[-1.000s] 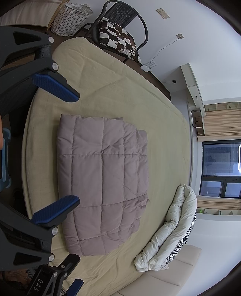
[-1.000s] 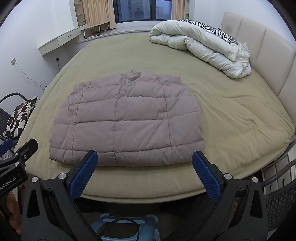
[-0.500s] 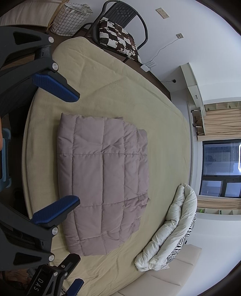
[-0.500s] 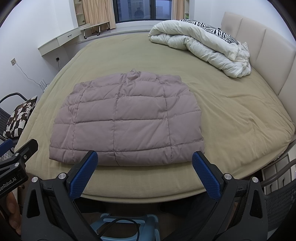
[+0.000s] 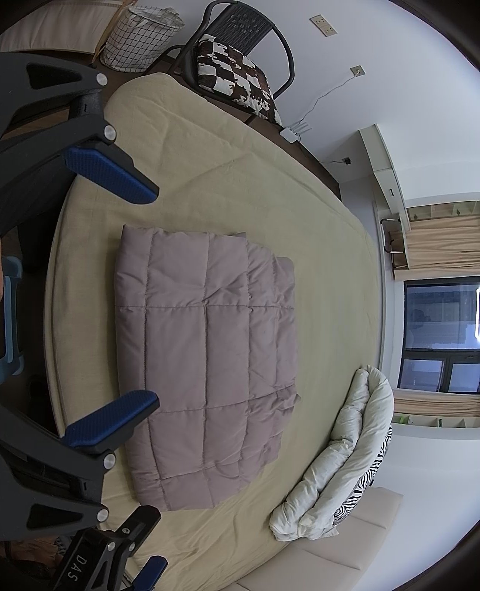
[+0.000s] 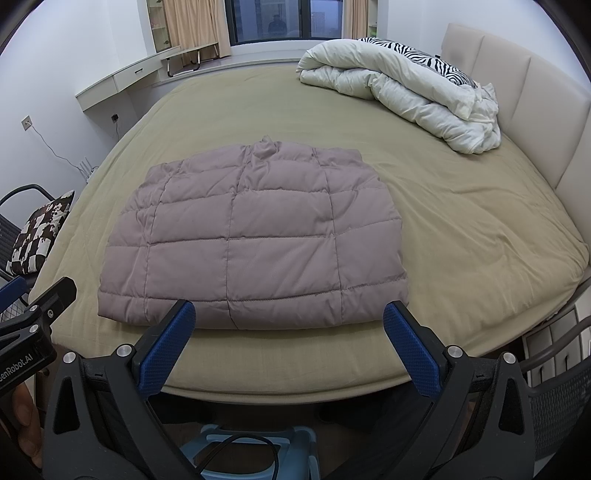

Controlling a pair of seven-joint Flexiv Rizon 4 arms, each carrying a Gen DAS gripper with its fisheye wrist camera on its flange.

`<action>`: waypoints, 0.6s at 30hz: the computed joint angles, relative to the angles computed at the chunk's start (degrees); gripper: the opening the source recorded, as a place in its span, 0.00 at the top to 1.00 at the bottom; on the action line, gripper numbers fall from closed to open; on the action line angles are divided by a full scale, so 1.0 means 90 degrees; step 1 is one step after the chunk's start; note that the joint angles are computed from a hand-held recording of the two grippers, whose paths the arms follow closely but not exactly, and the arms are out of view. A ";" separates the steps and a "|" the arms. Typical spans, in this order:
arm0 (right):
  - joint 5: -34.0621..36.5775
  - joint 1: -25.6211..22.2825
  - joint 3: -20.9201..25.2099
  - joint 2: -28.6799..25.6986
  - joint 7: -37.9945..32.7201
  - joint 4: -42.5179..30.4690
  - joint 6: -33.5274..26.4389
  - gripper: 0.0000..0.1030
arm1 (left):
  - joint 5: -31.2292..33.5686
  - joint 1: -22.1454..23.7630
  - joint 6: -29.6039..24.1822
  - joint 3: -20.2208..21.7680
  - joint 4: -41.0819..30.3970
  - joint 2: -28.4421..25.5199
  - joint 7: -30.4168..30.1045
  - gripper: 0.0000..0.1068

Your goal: Fold large clothes

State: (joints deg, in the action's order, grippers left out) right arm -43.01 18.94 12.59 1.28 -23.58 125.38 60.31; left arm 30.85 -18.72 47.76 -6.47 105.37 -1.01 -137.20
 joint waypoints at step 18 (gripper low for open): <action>-0.0033 -0.0013 0.0003 0.0018 0.0042 0.0076 0.0051 0.00 | -0.0021 0.0012 0.0003 -0.0002 -0.0001 0.0001 0.0022 0.04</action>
